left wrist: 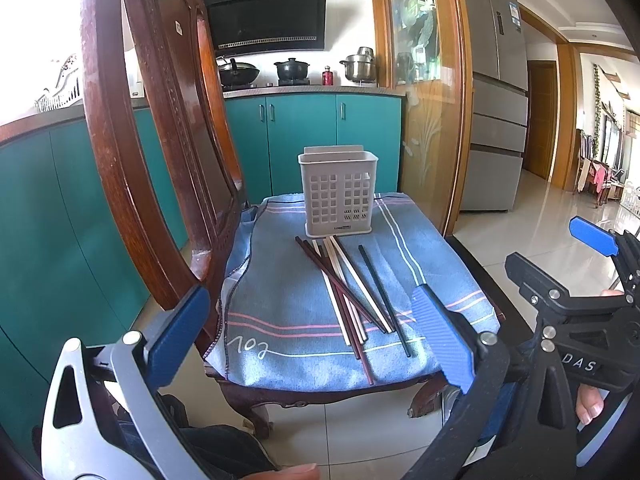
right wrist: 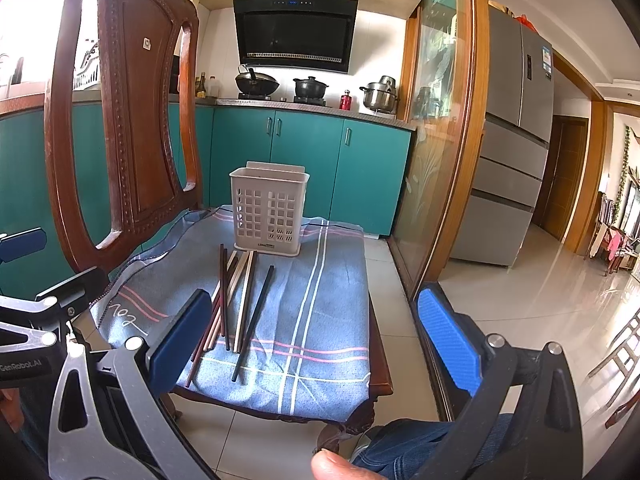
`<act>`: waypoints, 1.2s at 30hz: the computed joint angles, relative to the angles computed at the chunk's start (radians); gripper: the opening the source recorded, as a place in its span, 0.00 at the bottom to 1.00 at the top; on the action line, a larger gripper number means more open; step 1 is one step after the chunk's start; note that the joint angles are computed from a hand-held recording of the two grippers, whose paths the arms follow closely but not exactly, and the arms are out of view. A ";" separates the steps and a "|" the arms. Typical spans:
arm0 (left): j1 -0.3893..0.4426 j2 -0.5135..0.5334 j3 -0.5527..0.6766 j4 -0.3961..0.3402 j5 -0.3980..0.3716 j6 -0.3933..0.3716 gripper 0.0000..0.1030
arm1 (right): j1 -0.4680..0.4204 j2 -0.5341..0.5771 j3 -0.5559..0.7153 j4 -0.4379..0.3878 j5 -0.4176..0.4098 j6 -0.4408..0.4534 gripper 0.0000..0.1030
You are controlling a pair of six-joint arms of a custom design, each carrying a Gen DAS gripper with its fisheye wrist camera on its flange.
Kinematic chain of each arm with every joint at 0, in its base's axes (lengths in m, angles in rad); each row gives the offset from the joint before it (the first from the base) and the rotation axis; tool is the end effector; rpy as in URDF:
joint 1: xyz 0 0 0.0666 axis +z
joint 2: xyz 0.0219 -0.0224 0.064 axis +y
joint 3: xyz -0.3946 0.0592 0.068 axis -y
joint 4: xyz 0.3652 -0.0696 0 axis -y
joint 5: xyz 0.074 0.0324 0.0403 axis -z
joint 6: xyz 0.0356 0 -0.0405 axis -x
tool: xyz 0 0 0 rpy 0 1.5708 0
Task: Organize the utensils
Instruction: 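Lower the left tool toward the chopsticks while the right tool approaches them too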
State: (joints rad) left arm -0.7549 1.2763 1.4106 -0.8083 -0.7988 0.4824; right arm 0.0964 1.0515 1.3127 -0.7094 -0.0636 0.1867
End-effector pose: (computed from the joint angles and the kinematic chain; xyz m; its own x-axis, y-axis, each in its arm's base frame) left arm 0.3169 -0.2636 0.5150 -0.4353 -0.0348 -0.8996 -0.1487 0.9883 0.0337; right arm 0.3348 0.0342 0.5536 -0.3954 -0.2243 -0.8907 -0.2305 0.9629 -0.1402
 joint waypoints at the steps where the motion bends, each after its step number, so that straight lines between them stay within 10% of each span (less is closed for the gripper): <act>1: 0.002 0.002 0.003 -0.002 0.003 -0.001 0.97 | -0.002 0.001 0.002 0.000 -0.003 -0.001 0.98; 11: 0.047 0.057 0.029 -0.041 0.099 0.027 0.97 | -0.024 0.072 0.030 0.014 0.077 0.012 0.98; 23: 0.192 0.210 0.134 -0.072 0.428 -0.033 0.97 | -0.034 0.426 0.339 -0.223 0.062 0.073 0.96; 26: 0.252 0.302 0.263 -0.123 0.497 -0.102 0.92 | -0.022 0.554 0.493 -0.350 0.051 0.083 0.70; 30: 0.321 0.437 0.437 -0.194 0.556 -0.209 0.61 | -0.034 0.773 0.790 -0.578 -0.047 0.024 0.30; 36: 0.424 0.505 0.460 -0.176 0.759 -0.096 0.44 | -0.025 0.935 0.982 -0.670 -0.143 0.007 0.28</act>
State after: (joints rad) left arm -0.3312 1.7809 1.8705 -0.9847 -0.0400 0.3859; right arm 0.0710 1.9870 2.2948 -1.3791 -0.2063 0.1937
